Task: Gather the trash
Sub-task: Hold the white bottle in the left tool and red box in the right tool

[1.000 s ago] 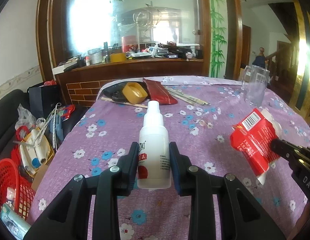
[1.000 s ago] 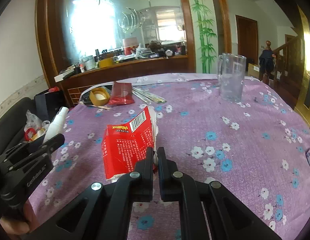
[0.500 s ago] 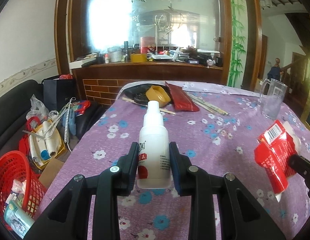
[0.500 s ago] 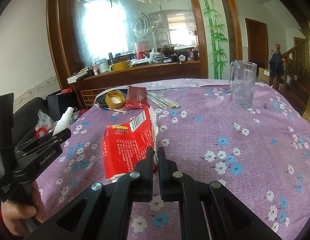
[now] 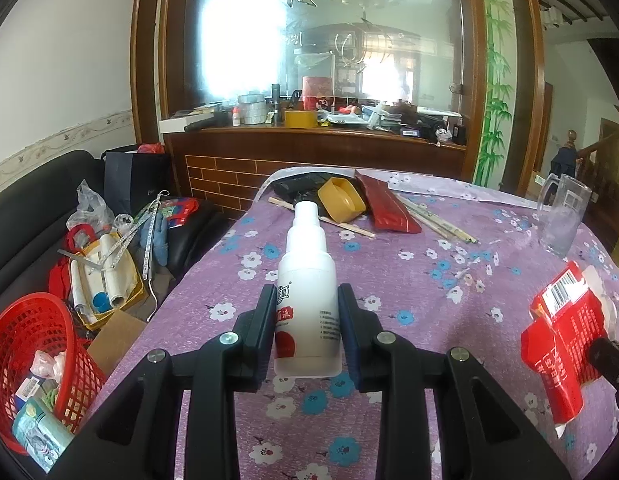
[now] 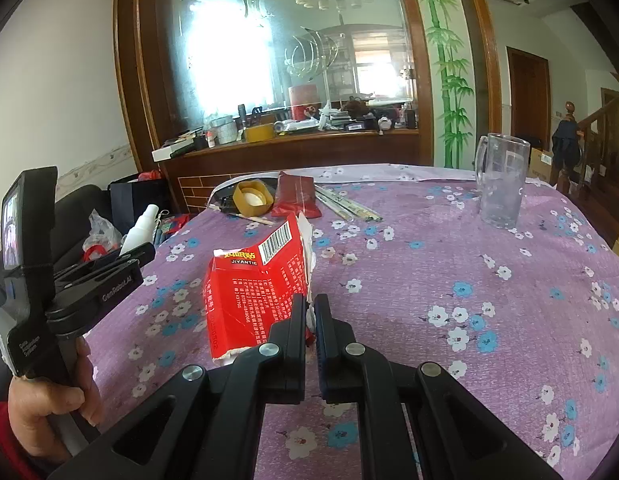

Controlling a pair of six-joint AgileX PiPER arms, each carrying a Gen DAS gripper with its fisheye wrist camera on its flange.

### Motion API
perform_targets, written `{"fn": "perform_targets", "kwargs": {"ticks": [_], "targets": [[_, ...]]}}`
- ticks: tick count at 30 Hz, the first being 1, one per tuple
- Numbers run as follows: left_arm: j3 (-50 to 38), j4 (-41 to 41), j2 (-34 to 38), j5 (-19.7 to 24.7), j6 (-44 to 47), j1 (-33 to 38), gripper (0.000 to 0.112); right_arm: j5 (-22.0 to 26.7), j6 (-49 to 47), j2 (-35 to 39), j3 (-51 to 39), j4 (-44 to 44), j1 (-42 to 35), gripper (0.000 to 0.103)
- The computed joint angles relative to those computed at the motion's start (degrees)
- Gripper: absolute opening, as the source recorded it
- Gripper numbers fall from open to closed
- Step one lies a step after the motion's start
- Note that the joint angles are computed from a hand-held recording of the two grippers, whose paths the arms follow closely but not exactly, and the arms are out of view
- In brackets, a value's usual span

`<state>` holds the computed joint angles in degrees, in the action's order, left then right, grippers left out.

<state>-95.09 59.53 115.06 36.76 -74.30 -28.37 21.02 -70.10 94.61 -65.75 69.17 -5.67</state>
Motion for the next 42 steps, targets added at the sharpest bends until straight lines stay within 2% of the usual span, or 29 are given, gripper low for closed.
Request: {"fn": "perform_targets", "kwargs": {"ticks": [20, 26, 33, 35, 42], "targets": [[-0.02, 3.34, 0.3, 1.72, -3.08, -0.69, 0.029, 0.3, -4.93, -1.22, 1.58, 4.03, 0.52, 0.006], [-0.65, 2.17, 0.49, 1.71, -2.05, -0.72, 0.029, 0.74, -6.78, -1.81, 2.09, 6.69, -0.02, 0.006], [-0.35, 0.76, -1.73, 3.3, -0.02, -2.36, 0.029, -1.71, -5.77, -1.45, 1.38, 7.3, -0.55, 0.006], [2.02, 0.54, -3.81, 2.51, 0.14, -2.51, 0.029, -2.67, -3.56, -1.04, 0.62, 5.56, -0.46, 0.006], [13.86, 3.5, -13.31, 0.64, -2.7, -4.28, 0.029, -2.95, 12.6, -2.38, -0.2, -9.38, 0.89, 0.005]]}}
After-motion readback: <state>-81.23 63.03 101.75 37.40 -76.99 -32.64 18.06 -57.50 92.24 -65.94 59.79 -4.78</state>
